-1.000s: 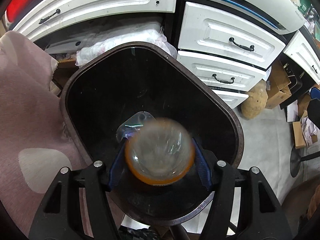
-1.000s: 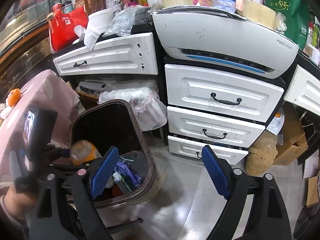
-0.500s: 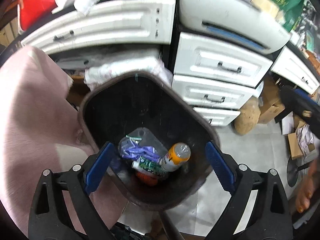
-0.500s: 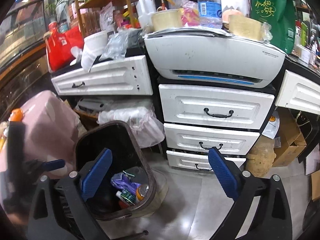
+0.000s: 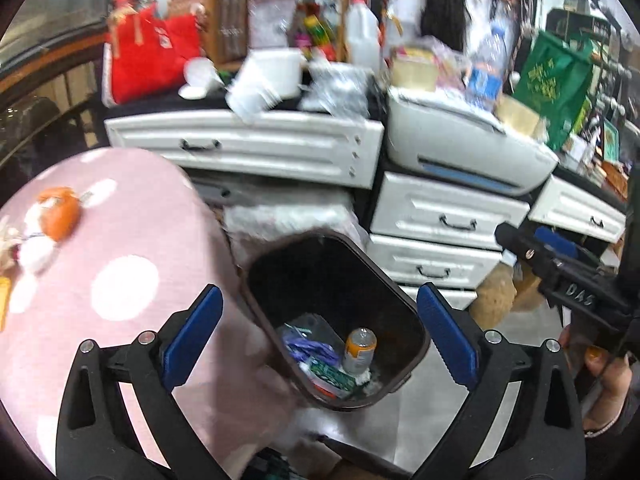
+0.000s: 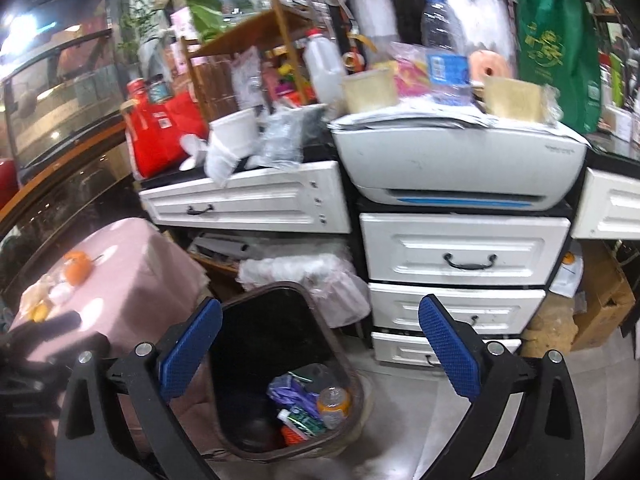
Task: Collect trash
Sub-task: 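Move both tools back over the table toward the remaining trash, then grasp the white plastic bag with left tool while right tool grasps orange peel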
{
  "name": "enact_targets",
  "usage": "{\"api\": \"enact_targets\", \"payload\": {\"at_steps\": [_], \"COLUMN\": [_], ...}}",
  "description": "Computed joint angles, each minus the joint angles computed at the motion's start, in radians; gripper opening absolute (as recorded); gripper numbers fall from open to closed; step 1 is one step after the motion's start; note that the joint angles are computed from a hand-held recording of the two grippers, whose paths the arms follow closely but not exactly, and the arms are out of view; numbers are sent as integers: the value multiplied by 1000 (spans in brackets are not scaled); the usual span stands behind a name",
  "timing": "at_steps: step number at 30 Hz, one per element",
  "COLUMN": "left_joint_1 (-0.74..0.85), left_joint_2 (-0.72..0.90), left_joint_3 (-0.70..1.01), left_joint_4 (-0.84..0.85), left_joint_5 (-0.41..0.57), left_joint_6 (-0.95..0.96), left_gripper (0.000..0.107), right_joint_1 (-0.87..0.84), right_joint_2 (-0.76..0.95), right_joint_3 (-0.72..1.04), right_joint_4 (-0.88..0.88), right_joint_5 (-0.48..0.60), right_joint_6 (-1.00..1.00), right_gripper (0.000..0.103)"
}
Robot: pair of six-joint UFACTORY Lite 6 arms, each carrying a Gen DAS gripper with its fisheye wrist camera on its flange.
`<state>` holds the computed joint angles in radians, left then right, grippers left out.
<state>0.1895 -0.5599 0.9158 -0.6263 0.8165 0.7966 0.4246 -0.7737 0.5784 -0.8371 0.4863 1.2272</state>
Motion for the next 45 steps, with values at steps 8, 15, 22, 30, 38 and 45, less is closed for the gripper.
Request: {"api": "enact_targets", "payload": {"at_steps": [8, 15, 22, 30, 38, 45], "left_joint_1": [483, 805, 1007, 1123, 1134, 1028], "left_joint_2": [38, 180, 401, 716, 1084, 1242], "left_joint_3": [122, 233, 380, 633, 1090, 1324], "left_joint_4": [-219, -288, -288, -235, -172, -122], "left_joint_5": [265, 386, 406, 360, 426, 383], "left_joint_6": [328, 532, 646, 623, 420, 349], "left_gripper": [97, 97, 97, 97, 97, 97], "right_joint_1": [229, 376, 451, 493, 509, 517], "right_joint_2": [181, 381, 604, 897, 1140, 1314], "right_joint_3": [156, 322, 530, 827, 1130, 1387], "right_joint_4": [-176, -228, -101, 219, 496, 596], "right_joint_5": [50, 44, -33, -65, -11, 79], "right_joint_6": [172, 189, 32, -305, -586, -735], "right_gripper": [97, 97, 97, 97, 97, 97]}}
